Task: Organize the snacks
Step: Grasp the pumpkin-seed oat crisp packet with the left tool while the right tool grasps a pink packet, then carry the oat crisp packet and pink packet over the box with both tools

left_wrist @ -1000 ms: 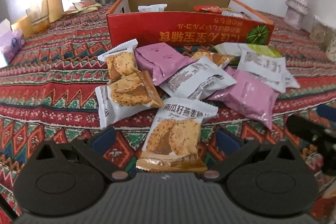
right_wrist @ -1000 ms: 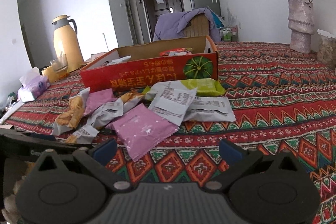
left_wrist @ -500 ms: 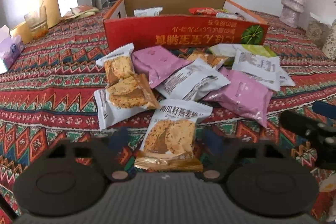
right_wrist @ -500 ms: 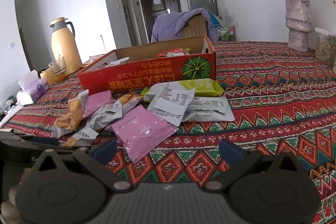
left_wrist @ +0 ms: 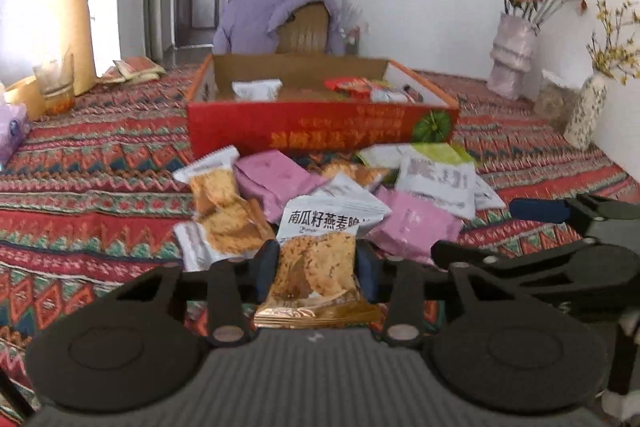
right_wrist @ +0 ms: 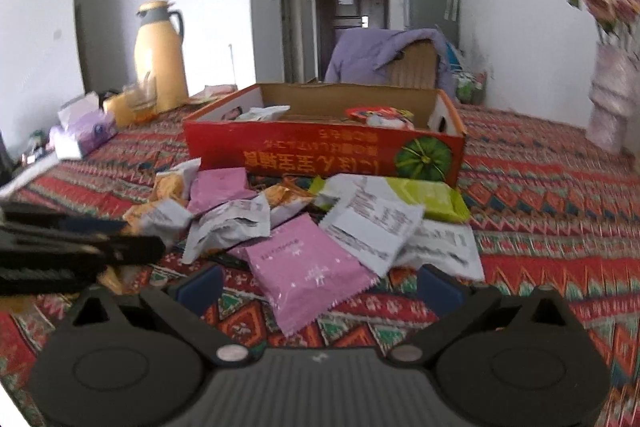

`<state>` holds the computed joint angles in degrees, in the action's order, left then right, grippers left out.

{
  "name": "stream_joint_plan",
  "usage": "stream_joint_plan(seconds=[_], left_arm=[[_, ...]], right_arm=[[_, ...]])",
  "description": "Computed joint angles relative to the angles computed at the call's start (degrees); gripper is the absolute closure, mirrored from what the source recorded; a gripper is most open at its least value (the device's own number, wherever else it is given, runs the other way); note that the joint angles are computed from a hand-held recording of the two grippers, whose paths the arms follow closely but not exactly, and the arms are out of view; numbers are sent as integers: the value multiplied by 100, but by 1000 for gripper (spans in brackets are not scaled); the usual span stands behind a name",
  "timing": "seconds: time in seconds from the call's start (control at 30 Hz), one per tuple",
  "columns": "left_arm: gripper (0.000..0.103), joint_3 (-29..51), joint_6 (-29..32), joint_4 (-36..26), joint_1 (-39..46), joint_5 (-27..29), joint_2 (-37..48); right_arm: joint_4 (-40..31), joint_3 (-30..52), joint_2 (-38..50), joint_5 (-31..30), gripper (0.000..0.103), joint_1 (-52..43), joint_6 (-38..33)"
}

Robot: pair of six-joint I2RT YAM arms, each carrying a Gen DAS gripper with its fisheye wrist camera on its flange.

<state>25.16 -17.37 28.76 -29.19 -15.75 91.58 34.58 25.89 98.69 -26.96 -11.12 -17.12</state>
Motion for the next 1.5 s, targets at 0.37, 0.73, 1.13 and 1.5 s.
stream_joint_plan(seconds=[0.37, 0.73, 1.13, 1.5], left_arm=[[61, -144, -27, 36, 574, 267, -193], [61, -191, -13, 16, 779, 493, -287], [64, -66, -9, -101, 900, 745, -154], [56, 326, -34, -142, 572, 187, 717]], right_arm=[[-587, 1100, 839, 541, 18, 832, -748], [-1011, 1613, 1303, -60, 42, 635, -982], [-683, 723, 472, -757, 42, 12, -634], [-280, 151, -14, -1059, 42, -275, -327]])
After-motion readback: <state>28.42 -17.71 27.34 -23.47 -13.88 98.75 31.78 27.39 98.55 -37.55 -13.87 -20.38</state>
